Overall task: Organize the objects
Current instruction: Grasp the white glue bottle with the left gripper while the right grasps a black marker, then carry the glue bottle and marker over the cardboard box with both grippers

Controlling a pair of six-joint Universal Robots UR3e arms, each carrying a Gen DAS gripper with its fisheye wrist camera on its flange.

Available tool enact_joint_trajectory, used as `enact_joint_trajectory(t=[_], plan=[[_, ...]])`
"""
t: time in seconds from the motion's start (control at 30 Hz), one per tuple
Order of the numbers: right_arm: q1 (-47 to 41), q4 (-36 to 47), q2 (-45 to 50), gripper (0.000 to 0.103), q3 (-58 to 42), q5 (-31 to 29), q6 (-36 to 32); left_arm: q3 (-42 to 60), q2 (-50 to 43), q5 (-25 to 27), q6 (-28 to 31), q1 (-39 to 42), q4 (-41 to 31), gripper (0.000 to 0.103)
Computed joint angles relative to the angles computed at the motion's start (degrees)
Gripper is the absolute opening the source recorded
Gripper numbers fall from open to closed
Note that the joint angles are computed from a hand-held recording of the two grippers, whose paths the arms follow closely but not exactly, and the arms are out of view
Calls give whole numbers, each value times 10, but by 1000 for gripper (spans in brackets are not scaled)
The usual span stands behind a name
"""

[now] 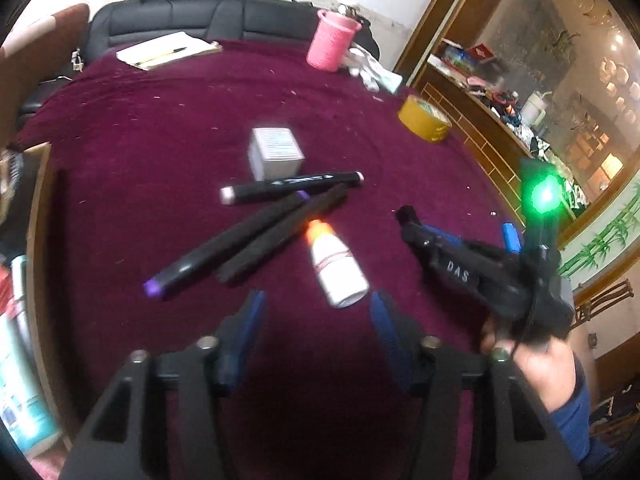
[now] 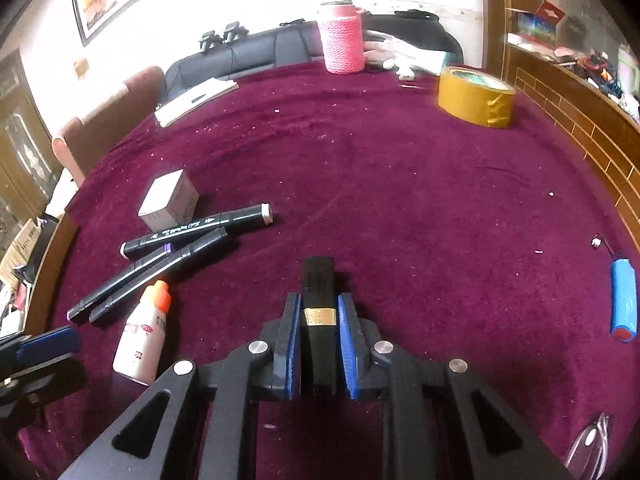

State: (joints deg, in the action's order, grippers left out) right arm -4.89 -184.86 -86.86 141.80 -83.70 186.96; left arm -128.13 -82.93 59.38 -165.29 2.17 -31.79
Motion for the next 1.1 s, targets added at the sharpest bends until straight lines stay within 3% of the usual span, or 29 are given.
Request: enact_joint_trajectory(t=[0.13, 0.33, 0.53, 0.67, 0.9, 1.1], plan=[[-21, -6, -2, 19, 9, 33, -3, 48, -71, 53, -49, -68, 50, 33], [-30, -7, -12, 19, 21, 50, -6, 109, -160, 131, -85, -129, 81, 28], [-30, -36, -25, 20, 39, 82, -14, 72, -175, 143, -72, -137, 160, 26], [-10, -63, -31, 20, 47, 92, -22, 21, -136, 90, -60, -101, 167, 26], [-2, -77, -32, 20, 53, 128, -31, -44, -49, 52, -53, -55, 182, 26], [1, -100, -36, 20, 62, 158, -39, -102, 86, -4, -24, 22, 127, 26]])
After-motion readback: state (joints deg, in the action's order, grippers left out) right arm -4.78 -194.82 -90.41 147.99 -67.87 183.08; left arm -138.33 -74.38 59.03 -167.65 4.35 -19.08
